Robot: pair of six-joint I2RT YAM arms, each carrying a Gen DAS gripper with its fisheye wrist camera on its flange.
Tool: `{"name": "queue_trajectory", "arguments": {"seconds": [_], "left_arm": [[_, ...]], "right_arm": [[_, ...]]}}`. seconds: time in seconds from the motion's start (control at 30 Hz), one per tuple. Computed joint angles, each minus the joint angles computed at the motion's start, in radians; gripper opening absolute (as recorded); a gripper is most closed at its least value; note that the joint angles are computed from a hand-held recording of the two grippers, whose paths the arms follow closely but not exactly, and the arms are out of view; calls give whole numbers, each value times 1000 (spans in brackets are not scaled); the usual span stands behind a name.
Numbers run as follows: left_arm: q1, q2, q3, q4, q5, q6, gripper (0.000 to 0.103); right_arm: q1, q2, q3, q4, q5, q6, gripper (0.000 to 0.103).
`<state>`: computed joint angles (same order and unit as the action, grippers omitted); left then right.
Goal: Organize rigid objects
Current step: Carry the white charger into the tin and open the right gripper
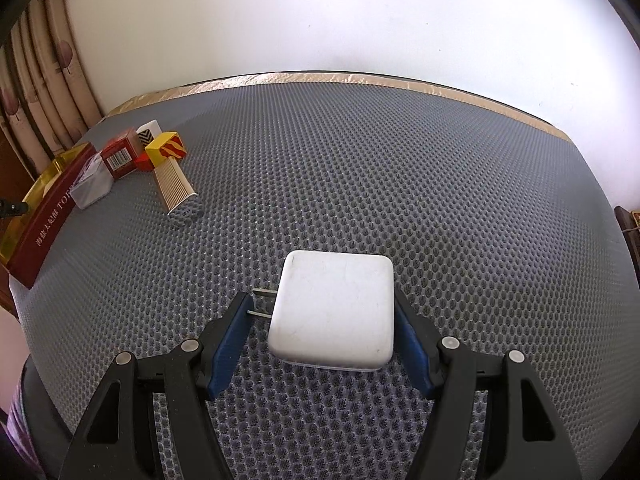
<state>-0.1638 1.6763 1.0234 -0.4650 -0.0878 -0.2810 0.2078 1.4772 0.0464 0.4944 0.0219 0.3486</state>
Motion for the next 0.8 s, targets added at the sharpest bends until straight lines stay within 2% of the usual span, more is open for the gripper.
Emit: {"name": "queue_trajectory", "arguments": {"seconds": [0.17, 0.37, 0.47, 0.5, 0.57, 0.6, 0.67, 0.77, 0.8], "left_arm": [[29, -229, -166, 63, 140, -88, 26], [-16, -463, -321, 43, 156, -136, 32], [-26, -557, -396, 46, 216, -182, 34], [-10, -568, -409, 41, 265, -177, 34], [-13, -609, -432, 20, 295, -163, 34], [-31, -636, -443, 2, 273, -156, 34], [-96, -673, -447, -44, 156, -162, 35], [-176, -708, -452, -100, -50, -172, 39], [-175, -717, -461, -102, -78, -174, 39]], "right_arm": [[-8, -35, 6, -52, -16, 3, 65], [-29, -98, 1, -112, -70, 31, 64], [-35, -174, 0, -182, -102, 57, 64], [-30, -207, 1, -211, -109, 67, 64], [-11, -293, 7, -295, -109, 86, 64], [-8, -349, 8, -346, -117, 90, 64], [37, -471, 32, -457, -128, 135, 64], [180, -522, 120, -547, -68, 198, 64], [222, -510, 153, -555, -52, 211, 64]]}}
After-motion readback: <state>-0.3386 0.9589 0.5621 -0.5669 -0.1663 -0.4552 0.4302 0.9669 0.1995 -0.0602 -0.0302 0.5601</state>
